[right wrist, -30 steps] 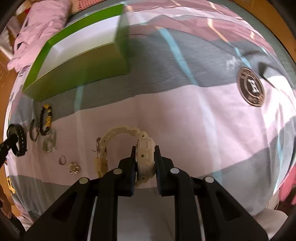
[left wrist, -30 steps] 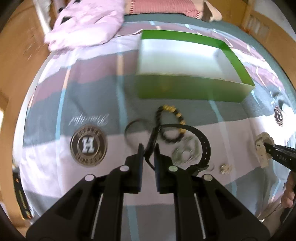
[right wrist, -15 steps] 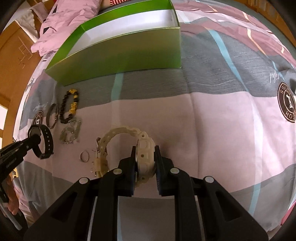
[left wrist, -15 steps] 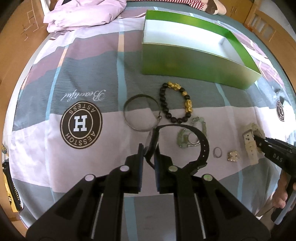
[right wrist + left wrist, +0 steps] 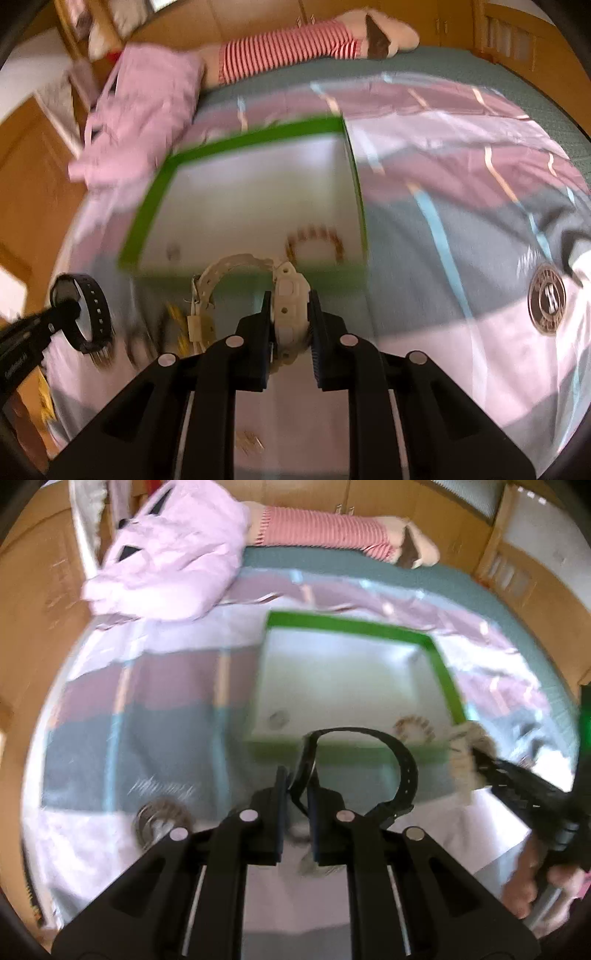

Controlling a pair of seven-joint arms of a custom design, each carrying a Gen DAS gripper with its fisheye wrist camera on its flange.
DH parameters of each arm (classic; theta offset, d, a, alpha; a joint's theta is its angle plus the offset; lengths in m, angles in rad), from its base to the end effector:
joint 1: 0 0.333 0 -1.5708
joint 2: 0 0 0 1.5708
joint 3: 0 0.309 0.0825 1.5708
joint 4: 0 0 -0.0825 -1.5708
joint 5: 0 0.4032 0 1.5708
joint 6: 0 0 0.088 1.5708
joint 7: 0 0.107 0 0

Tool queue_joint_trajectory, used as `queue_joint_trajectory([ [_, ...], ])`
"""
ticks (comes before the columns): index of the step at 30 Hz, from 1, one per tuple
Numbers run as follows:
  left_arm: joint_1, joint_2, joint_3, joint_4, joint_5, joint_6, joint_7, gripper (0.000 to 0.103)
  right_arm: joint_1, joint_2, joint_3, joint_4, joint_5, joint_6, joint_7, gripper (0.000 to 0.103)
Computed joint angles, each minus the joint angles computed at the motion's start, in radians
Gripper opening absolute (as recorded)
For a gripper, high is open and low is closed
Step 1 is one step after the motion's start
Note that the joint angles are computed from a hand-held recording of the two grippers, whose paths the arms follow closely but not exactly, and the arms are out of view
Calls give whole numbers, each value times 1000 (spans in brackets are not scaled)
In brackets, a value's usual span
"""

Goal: Organize jewelry
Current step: 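Lower watch and black bracelet into the green box and open both grippers, then grasp the gold charm with the right gripper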

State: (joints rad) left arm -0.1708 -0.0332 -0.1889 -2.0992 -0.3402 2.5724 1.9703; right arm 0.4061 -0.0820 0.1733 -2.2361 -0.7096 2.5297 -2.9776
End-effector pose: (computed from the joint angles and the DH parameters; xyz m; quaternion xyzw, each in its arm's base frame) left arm 0.5582 -0.2049 0.4735 -0.4820 0.8319 -0.2584 0.0942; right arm 0.4632 0.3125 0.4243 -0.4276 0.8497 -0.1754 0.2537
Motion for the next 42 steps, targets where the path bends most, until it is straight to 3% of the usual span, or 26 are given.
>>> queue_joint_trajectory([
  [2,-11,76,-11,85,71,-34,-46,10,-17,30,-28,31,70,35,-57,18],
  [5,-41,191,-6,192,237,-34,-189,10,-29,109,-49,116,158,-2,-161,18],
  [8,-59,328,4,345,272,-108,-261,10,-25,192,-65,214,157,-64,-219,18],
  [12,-82,440,22,460,305,-172,-328,10,-30,249,-79,255,237,-60,-300,18],
  [16,-110,478,42,457,342,-118,-437,10,-61,321,-74,270,424,-8,-418,18],
  [19,-132,498,54,477,396,-152,-452,13,-14,342,-107,296,334,-51,-386,26],
  [20,-146,493,63,465,428,-137,-468,19,2,349,-115,310,289,-80,-383,46],
  [21,-151,484,68,446,450,-111,-476,32,5,354,-115,313,277,-87,-395,66],
  [23,-161,469,81,423,494,-75,-514,40,3,349,-116,290,265,-46,-406,66],
  [26,-119,460,43,420,430,-73,-470,42,0,326,-121,258,251,1,-389,66],
  [30,-94,412,37,378,401,-18,-452,69,-11,273,-123,196,253,96,-348,66],
  [32,-49,366,4,337,316,9,-376,75,25,199,-156,129,70,158,-157,67],
  [34,-34,300,-2,269,278,48,-339,78,44,128,-146,93,-124,107,18,67],
  [37,-15,216,-21,196,211,39,-245,80,43,67,-76,82,-101,-18,-81,67],
  [39,0,153,-31,143,143,20,-152,94,47,47,-39,82,-38,-78,-143,67],
  [42,12,28,-22,11,35,39,-10,99,46,26,-17,45,43,-4,-162,68],
])
